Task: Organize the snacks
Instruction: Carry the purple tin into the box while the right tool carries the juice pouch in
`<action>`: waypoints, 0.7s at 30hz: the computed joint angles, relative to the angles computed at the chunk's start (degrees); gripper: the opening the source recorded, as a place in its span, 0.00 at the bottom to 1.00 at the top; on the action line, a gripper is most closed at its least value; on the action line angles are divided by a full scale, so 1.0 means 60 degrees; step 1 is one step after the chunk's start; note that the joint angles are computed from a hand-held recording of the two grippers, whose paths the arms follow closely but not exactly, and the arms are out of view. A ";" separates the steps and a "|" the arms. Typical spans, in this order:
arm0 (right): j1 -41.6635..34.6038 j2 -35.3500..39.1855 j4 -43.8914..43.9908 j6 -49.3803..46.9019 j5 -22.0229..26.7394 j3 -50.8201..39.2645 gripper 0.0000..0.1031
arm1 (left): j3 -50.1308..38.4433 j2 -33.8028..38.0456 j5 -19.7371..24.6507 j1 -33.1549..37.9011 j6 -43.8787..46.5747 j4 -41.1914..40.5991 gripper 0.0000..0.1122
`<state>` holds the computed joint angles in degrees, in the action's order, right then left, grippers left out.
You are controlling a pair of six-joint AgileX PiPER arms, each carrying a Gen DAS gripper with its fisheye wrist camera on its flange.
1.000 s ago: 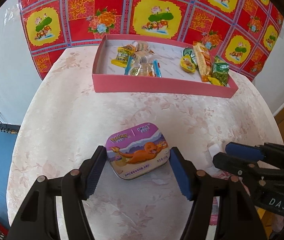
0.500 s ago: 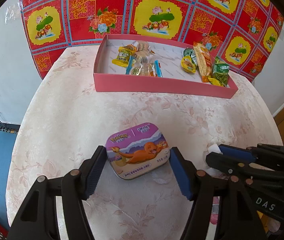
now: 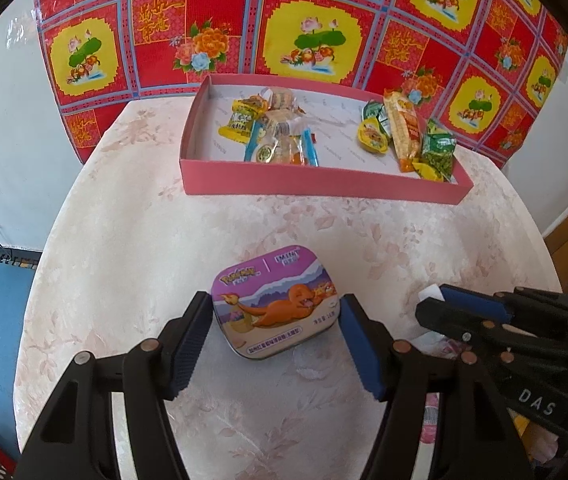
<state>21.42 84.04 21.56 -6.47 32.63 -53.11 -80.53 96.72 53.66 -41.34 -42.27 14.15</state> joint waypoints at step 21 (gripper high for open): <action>-0.1183 -0.0261 0.1571 -0.1662 -0.0082 -0.0378 0.19 | -0.1515 0.0623 0.0373 0.0109 0.0496 -0.0036 0.61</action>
<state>14.32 82.47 30.99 -16.44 32.14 -55.38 -89.62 100.46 55.89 -40.68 -39.29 13.94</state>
